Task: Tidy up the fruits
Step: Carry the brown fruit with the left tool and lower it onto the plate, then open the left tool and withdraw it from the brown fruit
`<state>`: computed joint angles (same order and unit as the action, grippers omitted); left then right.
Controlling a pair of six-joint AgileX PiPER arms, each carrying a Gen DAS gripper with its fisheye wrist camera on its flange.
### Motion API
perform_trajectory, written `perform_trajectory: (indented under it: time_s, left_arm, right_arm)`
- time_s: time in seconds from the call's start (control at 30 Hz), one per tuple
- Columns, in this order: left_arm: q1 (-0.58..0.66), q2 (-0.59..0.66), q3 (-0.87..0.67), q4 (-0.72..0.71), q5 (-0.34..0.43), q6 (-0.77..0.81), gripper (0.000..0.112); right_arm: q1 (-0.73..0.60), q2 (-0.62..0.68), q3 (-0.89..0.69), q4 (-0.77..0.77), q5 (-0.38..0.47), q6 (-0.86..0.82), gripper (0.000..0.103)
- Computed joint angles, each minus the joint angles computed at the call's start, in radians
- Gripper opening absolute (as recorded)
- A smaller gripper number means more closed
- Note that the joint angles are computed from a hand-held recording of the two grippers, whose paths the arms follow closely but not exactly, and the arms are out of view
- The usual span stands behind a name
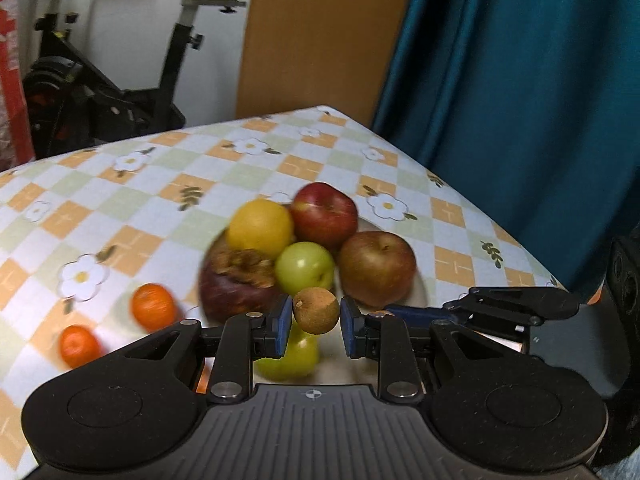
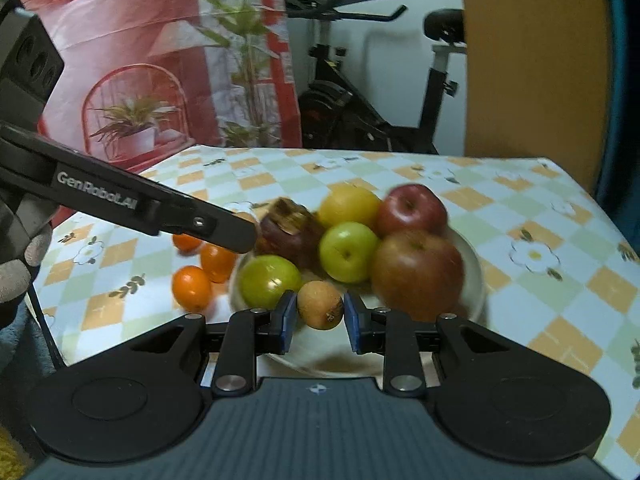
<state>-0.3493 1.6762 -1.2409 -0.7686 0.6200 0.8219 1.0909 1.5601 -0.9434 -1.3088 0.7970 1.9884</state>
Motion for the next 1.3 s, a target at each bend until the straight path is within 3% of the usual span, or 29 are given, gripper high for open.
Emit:
perform_trajectory:
  time_s: [0.33,0.87,1.3]
  left_arm:
    - [-0.052,0.11,-0.154,0.133,0.093,-0.14,0.027]
    - [-0.109,0.183,-0.231,0.25,0.123,-0.258,0.028]
    - [-0.094,0.203,-0.256,0.23,0.151,-0.274,0.032]
  right_arm:
    - [-0.031,0.018,0.015,-0.008,-0.037,0.037,0.028]
    - [0.001,0.063,-0.062,0.146,0.114,-0.159,0.028]
    - [0.0,0.068,-0.075,0.161,0.139,-0.185,0.028]
